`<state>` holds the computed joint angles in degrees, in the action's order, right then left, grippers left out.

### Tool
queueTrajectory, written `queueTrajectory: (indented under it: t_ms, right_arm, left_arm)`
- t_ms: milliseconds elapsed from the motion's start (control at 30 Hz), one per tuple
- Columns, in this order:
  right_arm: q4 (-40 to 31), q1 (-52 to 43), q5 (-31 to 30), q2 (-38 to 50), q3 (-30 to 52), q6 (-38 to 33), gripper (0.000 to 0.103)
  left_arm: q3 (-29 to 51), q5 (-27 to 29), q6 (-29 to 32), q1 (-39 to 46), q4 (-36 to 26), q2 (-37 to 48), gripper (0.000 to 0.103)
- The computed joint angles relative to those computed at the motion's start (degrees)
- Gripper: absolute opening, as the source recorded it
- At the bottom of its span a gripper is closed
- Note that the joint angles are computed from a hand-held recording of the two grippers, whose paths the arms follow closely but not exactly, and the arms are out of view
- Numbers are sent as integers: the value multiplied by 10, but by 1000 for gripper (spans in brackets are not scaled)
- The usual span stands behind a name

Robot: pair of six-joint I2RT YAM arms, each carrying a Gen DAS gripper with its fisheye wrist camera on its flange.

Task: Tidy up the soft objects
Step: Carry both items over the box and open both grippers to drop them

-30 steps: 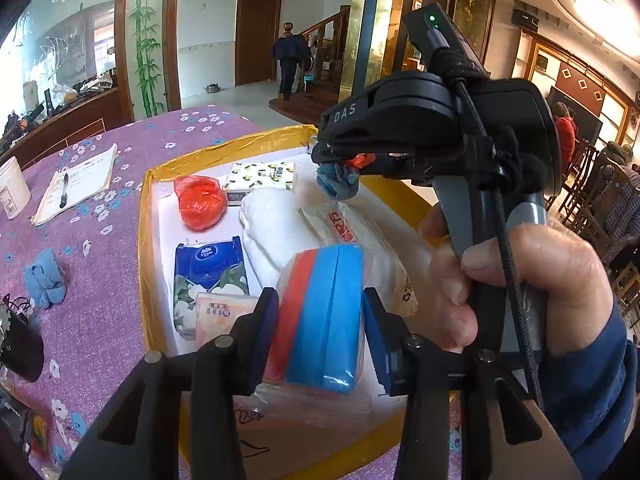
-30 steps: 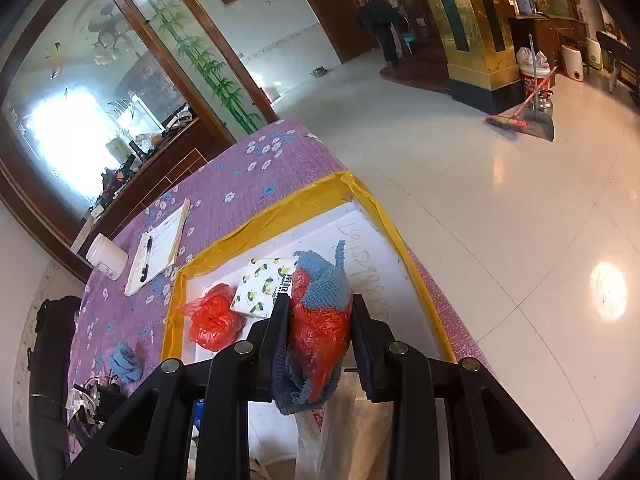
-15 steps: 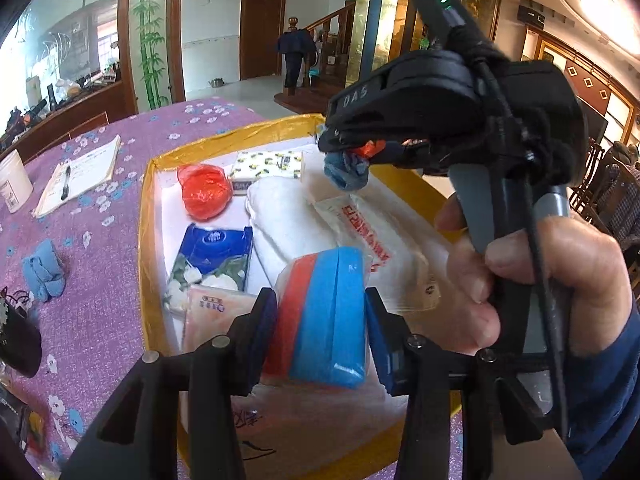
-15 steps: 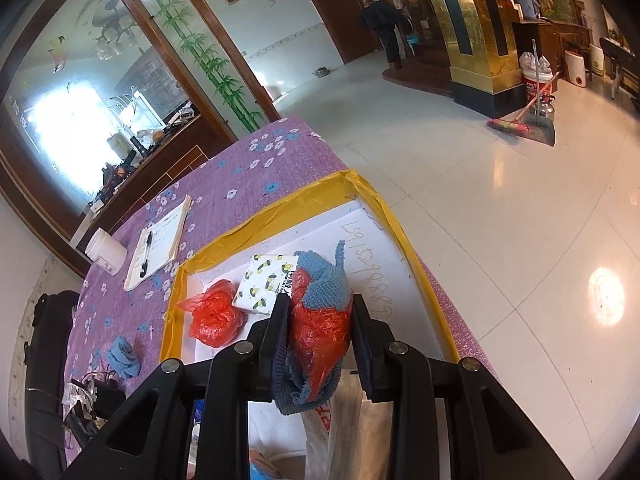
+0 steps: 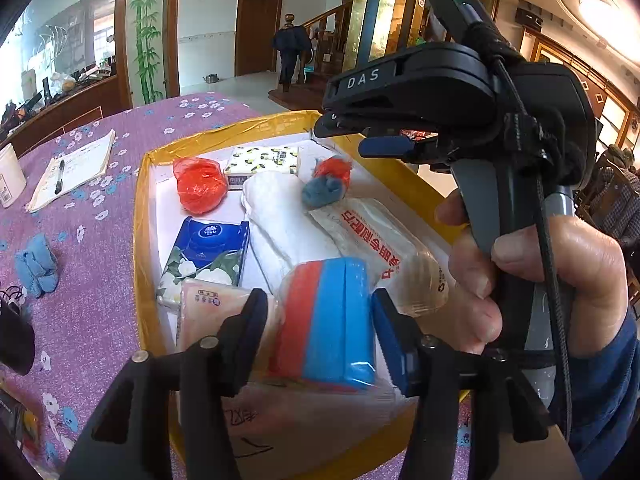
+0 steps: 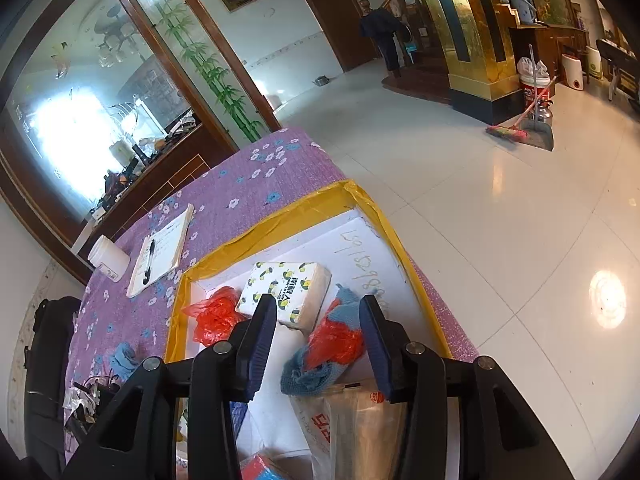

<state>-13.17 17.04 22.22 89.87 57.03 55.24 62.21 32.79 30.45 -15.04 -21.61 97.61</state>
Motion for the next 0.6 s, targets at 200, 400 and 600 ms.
queueTrajectory:
  t_ms: [200, 400, 600]
  right_arm:
    - [6, 1, 4, -8, -6, 3, 55]
    - [25, 6, 17, -27, -23, 4, 63]
    - [43, 21, 51, -55, -39, -4, 69]
  left_arm:
    - [-17, -1, -5, 0, 26, -15, 67]
    - [-30, 7, -12, 7, 49, -27, 74]
    - [-51, 14, -18, 13, 80, -46, 79]
